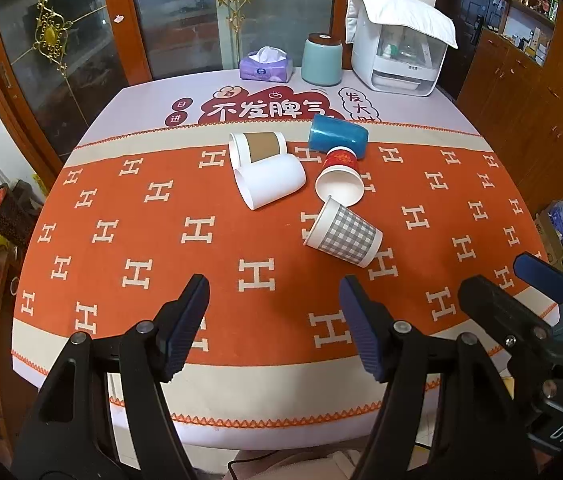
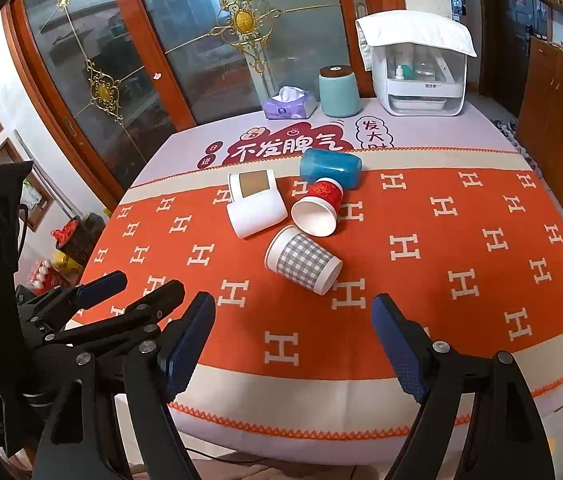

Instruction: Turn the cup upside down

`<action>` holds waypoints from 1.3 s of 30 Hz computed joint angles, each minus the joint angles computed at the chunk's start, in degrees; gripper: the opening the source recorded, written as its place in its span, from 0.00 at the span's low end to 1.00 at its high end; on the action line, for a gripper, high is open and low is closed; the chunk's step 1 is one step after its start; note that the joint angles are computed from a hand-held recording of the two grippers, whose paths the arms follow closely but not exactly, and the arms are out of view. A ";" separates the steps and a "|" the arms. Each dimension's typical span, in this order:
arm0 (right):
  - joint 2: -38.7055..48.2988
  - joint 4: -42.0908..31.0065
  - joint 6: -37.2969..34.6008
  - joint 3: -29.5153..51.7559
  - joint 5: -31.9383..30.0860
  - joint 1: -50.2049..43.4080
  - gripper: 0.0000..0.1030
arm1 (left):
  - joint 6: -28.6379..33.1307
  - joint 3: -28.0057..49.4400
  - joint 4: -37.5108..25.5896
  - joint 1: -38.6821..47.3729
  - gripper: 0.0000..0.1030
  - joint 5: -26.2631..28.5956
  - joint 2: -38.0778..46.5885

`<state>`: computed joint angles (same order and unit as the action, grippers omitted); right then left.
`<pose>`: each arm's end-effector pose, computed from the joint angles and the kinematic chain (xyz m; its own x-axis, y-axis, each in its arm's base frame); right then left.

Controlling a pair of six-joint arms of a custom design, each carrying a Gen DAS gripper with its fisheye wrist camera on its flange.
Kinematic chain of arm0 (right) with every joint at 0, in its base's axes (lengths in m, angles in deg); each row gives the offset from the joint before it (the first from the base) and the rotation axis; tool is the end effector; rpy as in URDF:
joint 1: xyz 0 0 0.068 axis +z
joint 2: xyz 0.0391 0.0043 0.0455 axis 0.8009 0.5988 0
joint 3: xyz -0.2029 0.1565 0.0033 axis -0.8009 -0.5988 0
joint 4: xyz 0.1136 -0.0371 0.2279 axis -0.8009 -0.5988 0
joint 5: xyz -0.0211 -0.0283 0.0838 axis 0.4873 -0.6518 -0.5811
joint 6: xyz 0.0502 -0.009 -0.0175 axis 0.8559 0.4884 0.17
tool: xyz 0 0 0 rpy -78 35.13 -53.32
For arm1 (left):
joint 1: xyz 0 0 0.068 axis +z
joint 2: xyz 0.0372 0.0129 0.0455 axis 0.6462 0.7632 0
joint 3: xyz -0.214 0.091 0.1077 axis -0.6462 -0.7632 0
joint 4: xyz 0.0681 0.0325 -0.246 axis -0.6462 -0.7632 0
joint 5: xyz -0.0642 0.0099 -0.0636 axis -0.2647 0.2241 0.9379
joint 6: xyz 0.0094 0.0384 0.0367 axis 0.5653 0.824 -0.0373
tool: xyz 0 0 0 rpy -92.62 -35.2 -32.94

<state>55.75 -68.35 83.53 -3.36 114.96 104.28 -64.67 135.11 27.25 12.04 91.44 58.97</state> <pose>0.1169 0.1107 0.2545 -0.5787 0.5451 -0.6066 0.5355 0.8150 0.2215 0.2662 -0.1482 0.2395 -0.6262 0.5368 -0.5654 0.6558 0.7549 -0.0095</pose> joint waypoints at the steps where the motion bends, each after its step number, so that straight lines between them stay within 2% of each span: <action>1: 0.12 0.06 -0.02 0.01 0.06 -0.01 0.80 | 0.00 0.15 -0.04 -0.04 0.63 -0.11 0.11; 39: 1.37 0.93 -0.01 0.12 0.32 -0.86 0.80 | 1.18 0.88 1.25 0.35 0.63 0.03 2.45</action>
<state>57.11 -67.42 83.52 -3.25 115.29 103.42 -63.48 135.99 28.51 12.39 91.47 61.41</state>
